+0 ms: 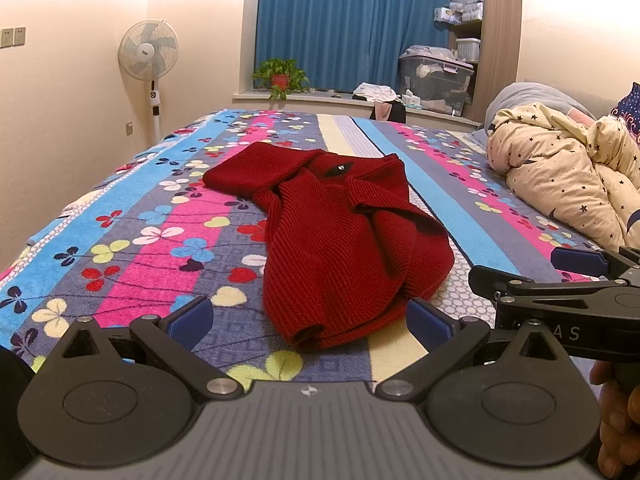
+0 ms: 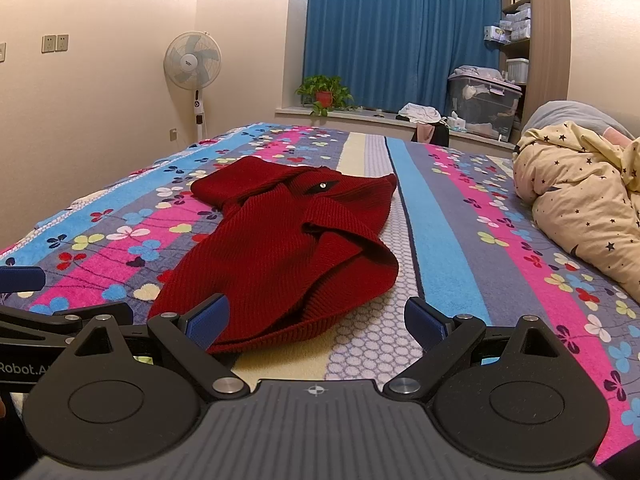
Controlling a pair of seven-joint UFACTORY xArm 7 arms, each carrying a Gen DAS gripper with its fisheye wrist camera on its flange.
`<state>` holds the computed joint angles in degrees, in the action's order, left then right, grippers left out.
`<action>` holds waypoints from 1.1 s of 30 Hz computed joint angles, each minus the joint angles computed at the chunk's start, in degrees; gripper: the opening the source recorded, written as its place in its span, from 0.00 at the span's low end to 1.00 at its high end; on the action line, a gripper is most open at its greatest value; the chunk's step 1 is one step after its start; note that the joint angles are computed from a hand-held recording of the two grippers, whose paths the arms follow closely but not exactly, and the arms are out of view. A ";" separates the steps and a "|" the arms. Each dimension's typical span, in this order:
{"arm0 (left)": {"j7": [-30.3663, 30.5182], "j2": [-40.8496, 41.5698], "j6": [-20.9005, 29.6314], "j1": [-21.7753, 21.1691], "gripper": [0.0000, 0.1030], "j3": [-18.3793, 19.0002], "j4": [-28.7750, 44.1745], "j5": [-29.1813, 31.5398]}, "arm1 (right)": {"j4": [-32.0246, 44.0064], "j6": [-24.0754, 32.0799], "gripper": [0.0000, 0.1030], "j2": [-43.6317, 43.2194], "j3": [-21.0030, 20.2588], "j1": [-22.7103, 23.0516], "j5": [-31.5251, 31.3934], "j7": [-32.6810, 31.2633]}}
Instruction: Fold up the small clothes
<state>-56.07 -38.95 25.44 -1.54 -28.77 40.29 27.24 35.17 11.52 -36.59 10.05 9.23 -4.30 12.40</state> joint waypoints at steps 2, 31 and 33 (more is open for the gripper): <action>-0.02 0.07 0.03 0.02 1.00 -0.02 0.08 0.06 | -0.01 0.00 0.92 -0.02 -0.02 0.02 -0.03 0.00; 27.10 17.05 -10.86 0.89 0.57 17.53 11.60 -1.78 | 4.27 -1.25 0.53 4.05 -12.52 3.60 9.97 -1.30; 31.69 20.41 -10.75 -0.98 0.46 20.68 12.92 -6.35 | 6.30 -1.33 0.53 5.85 -14.97 5.33 11.63 -4.46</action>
